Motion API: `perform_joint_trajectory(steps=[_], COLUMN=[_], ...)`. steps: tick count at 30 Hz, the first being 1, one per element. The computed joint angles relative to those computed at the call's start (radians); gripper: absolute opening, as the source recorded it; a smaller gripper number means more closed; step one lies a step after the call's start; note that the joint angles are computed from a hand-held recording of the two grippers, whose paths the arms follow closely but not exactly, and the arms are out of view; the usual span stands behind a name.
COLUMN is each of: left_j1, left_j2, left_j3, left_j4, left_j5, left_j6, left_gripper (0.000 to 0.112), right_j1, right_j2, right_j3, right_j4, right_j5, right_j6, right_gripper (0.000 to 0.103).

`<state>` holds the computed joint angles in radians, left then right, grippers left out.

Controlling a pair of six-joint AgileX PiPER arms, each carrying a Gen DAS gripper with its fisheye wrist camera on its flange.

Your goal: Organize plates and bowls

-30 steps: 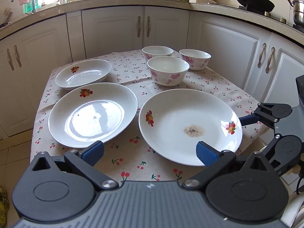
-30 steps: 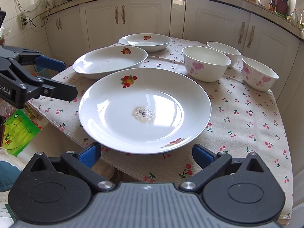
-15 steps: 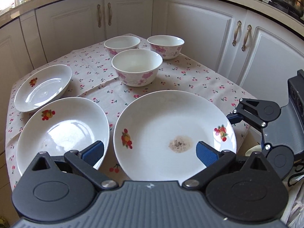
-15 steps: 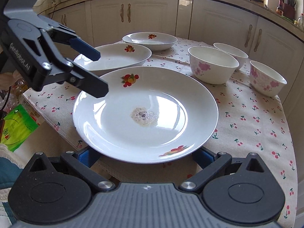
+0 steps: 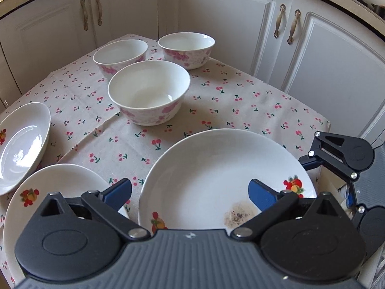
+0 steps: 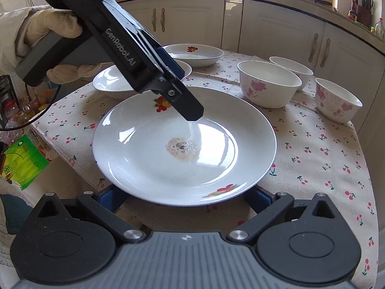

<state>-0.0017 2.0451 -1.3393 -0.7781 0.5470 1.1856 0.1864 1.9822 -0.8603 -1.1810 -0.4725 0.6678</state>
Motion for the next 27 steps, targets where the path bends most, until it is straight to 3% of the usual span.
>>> perform_joint_trajectory(steps=[9,17,27], left_j1=[0.009,0.035,0.025], left_j2=[0.123,0.188,0.176], left_j3=[-0.217,-0.335,-0.289], left_j4=[0.161,0.17,0.167], left_j5=[0.21,0.369,0.324], left_j6=[-0.086,-0.138,-0.094], left_gripper=[0.102,0.102,0.102], right_j1=[0.015,0.023,0.019], right_j2=[-0.005,-0.006,-0.007], right_j3=[-0.003,-0.002,0.0], right_j4=[0.015,0.032,0.031], right_j5=[0.021,0.03,0.026], right_j6=[0.008,0.003,-0.001], right_gripper=[0.103,0.103,0.103])
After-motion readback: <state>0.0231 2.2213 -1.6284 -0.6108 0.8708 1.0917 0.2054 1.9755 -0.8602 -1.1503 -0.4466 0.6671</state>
